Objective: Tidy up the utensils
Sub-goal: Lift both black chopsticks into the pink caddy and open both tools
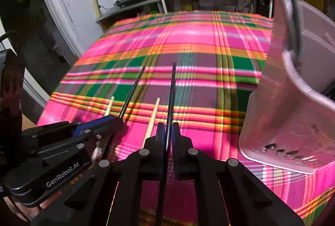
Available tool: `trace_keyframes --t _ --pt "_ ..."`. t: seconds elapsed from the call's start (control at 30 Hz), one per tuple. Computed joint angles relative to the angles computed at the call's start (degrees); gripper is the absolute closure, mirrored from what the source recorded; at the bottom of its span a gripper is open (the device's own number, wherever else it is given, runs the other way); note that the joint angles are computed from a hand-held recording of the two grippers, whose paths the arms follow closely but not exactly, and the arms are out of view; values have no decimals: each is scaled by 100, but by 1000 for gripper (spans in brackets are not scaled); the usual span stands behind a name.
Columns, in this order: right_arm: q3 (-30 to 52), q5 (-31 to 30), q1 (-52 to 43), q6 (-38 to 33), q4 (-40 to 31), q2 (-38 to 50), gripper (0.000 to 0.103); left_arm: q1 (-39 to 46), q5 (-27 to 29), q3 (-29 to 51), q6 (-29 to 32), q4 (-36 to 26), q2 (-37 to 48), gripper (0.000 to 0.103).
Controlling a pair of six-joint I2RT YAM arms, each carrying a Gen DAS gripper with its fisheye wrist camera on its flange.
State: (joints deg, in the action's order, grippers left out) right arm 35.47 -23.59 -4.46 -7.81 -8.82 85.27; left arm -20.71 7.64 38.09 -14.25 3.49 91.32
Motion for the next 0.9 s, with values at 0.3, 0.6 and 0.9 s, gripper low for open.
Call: trace_keyframes --t 0.3,0.6,0.9 --pt "0 -710 -653 -182 -890 -1310 97 8 94 -174 65 -691 -1483 97" --pt "219 -1358 -1473 -573 -1818 -2165 97 -232 -4 -45 33 -1322 -2341 97" --pt "512 -1960 -2431 -1151 -2568 -2514 97 -745 -256 299 -53 -1754 -2681 97"
